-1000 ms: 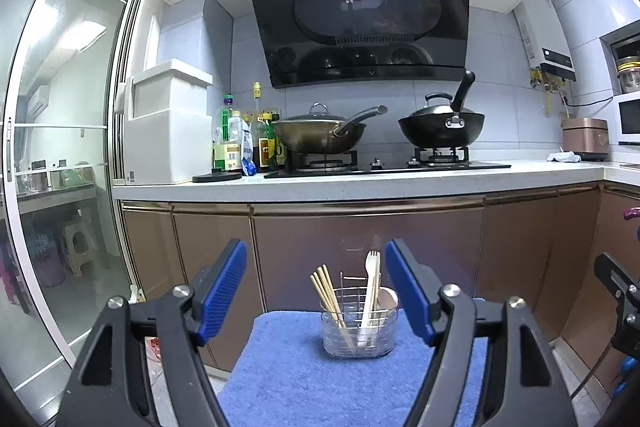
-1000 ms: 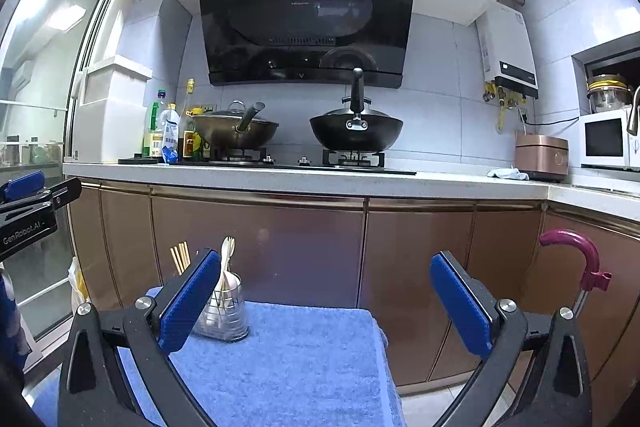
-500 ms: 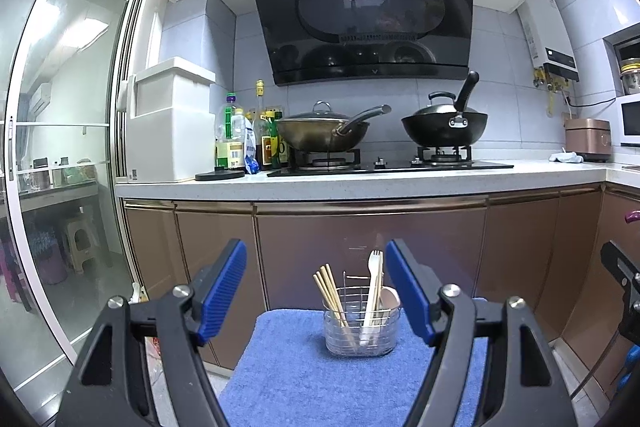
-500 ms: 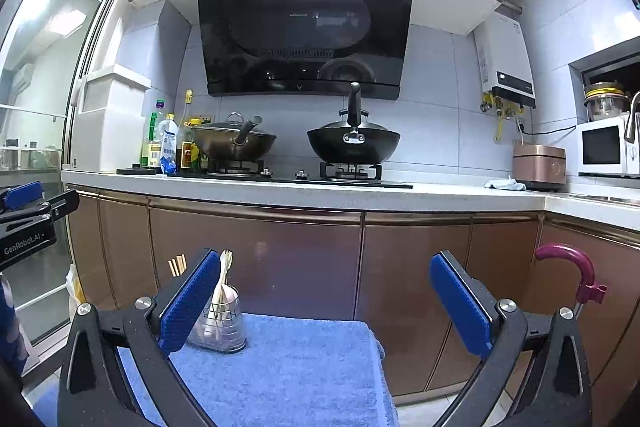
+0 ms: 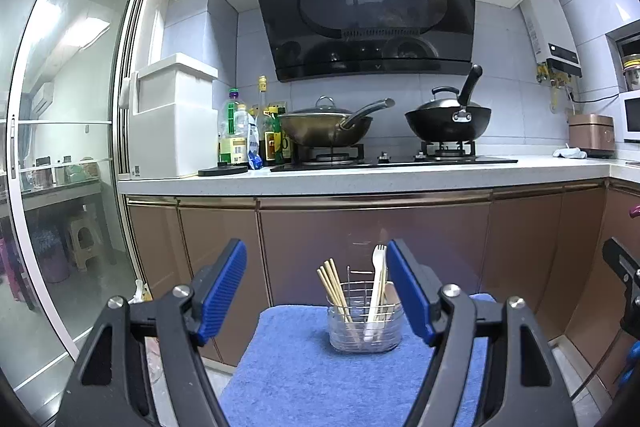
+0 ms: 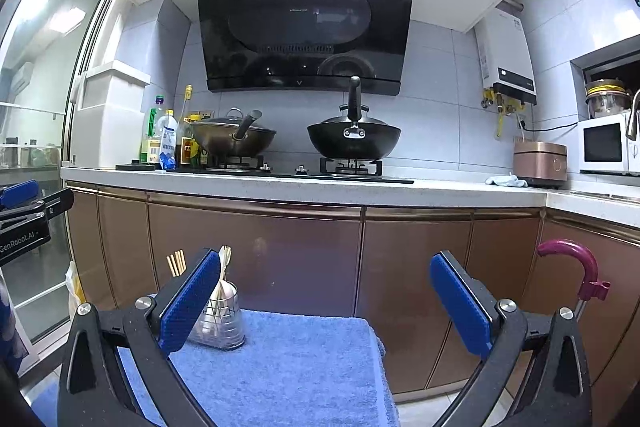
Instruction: Organize utensils
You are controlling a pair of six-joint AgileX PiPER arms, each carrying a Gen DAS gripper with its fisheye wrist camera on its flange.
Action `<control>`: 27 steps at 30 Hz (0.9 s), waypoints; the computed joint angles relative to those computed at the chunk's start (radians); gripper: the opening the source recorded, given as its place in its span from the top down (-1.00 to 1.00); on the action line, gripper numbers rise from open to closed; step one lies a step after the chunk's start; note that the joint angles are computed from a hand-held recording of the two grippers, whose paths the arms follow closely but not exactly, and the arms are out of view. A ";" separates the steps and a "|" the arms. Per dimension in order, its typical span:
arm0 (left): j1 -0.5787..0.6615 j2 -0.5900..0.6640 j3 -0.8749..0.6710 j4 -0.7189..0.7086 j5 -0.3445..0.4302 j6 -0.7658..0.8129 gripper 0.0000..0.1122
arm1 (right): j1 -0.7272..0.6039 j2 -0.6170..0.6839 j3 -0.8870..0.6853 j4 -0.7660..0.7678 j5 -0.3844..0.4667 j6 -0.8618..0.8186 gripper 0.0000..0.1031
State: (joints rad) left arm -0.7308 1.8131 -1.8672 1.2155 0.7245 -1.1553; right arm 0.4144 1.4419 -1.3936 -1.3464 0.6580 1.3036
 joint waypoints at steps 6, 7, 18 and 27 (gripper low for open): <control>0.012 0.005 -0.005 -0.021 -0.007 0.014 -0.26 | -0.003 0.013 -0.011 0.013 -0.002 -0.013 -0.99; 0.012 0.005 -0.005 -0.023 -0.008 0.014 -0.26 | -0.003 0.015 -0.012 0.013 -0.002 -0.012 -0.99; 0.014 0.010 -0.002 -0.026 -0.009 0.010 -0.26 | -0.003 0.021 -0.014 0.007 0.006 -0.003 -0.99; 0.018 0.010 -0.002 -0.026 -0.011 0.008 -0.26 | 0.000 0.027 -0.017 0.010 0.012 -0.008 -0.99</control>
